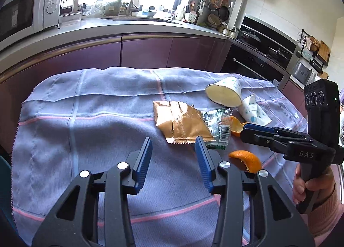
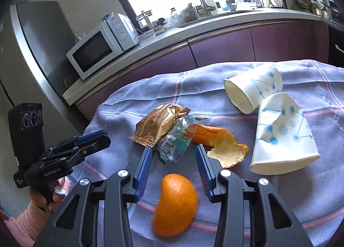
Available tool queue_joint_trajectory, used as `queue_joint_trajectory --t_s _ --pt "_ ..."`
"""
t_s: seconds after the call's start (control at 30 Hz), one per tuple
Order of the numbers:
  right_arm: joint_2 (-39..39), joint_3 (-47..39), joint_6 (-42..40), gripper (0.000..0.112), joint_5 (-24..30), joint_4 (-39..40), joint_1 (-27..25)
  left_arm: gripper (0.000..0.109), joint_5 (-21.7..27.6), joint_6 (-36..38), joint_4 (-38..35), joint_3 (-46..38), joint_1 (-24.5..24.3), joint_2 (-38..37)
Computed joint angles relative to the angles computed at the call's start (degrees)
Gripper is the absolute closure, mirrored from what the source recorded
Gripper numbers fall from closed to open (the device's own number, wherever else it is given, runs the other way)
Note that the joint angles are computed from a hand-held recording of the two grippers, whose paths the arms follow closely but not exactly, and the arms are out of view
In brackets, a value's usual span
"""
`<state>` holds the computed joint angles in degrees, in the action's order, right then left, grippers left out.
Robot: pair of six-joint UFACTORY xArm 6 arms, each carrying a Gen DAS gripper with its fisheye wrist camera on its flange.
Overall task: Collect trash
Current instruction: 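Return both tools to the table above the gold wrappers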
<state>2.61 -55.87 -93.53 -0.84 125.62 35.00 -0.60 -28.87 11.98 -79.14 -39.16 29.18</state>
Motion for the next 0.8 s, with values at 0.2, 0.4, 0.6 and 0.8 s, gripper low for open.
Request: queue_joint_trajectory --t_s 0.2,0.4,0.6,0.8 --pt "3.0 -1.5 9.9 0.069 1.8 -8.3 -0.4 0.063 8.2 12.4 -14.2 -11.2 -0.9 6.3" --pt "4.0 -1.8 13.0 0.07 5.0 -10.1 -1.8 0.059 18.7 22.7 -25.9 -23.3 -0.9 13.8" --pt "4.0 -1.3 14.7 0.089 6.8 -12.2 -2.3 0.064 19.7 28.8 -35.1 -25.6 -1.0 15.9" --pt "3.5 -1.0 13.1 0.103 7.8 -11.4 -2.7 0.085 18.6 30.9 -38.1 -24.9 -1.3 15.6"
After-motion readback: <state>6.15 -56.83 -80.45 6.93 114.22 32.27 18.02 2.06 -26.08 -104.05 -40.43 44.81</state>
